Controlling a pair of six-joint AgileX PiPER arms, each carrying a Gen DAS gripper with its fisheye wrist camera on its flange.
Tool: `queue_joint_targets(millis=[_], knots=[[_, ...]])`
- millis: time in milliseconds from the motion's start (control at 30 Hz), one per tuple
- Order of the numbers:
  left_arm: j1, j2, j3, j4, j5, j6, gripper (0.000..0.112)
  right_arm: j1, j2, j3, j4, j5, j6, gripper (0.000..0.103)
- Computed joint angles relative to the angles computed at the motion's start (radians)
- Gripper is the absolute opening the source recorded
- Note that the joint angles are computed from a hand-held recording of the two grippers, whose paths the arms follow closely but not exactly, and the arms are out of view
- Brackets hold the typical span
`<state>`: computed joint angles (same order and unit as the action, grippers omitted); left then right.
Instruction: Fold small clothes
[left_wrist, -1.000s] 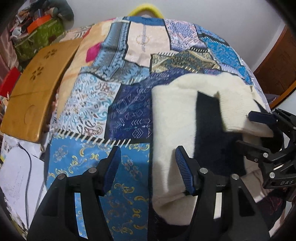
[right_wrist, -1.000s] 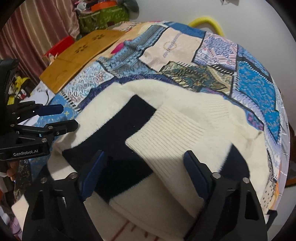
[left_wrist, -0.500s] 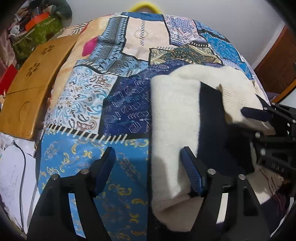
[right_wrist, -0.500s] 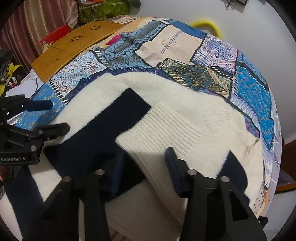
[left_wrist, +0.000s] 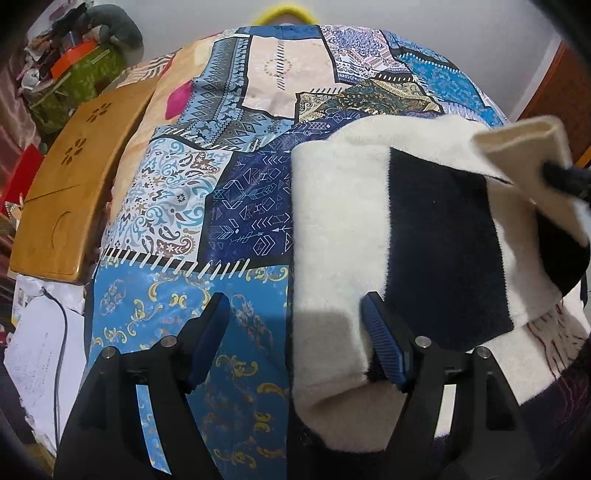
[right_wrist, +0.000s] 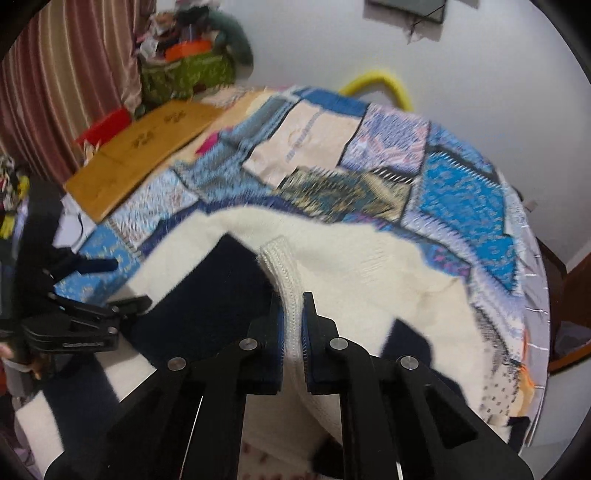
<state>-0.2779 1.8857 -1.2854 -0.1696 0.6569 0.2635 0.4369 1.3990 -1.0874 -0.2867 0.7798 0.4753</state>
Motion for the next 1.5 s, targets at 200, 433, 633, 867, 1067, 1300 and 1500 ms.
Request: queue_joint_targets(millis=[200, 433, 633, 867, 1067, 1300, 1500], knots=[[-0.035, -0.035, 0.000, 0.080, 0.019, -0.063, 0.073, -0.075, -0.160, 0.041, 0.006, 0.034, -0.028, 0.007], [-0.075, -0.077, -0.044, 0.077, 0.072, -0.100, 0.073, -0.267, -0.342, 0.143, 0.105, 0.038, -0.157, 0.007], [-0.154, -0.092, -0.078, 0.136, 0.083, -0.192, 0.074, -0.488, -0.447, 0.241, 0.291, 0.046, -0.378, 0.007], [-0.228, -0.039, -0.132, 0.168, 0.133, -0.248, 0.074, -0.841, -0.518, 0.342, 0.611, 0.113, -0.762, 0.007], [-0.274, -0.009, -0.146, 0.235, 0.162, -0.275, 0.074, -1.056, -0.525, 0.429, 0.738, 0.176, -0.975, 0.008], [-0.265, -0.032, -0.111, 0.275, 0.170, -0.292, 0.074, -1.299, -0.512, 0.515, 0.828, 0.262, -1.193, 0.009], [-0.260, -0.093, -0.114, 0.303, 0.201, -0.288, 0.074, -1.472, -0.552, 0.549, 0.849, 0.326, -1.294, 0.014]])
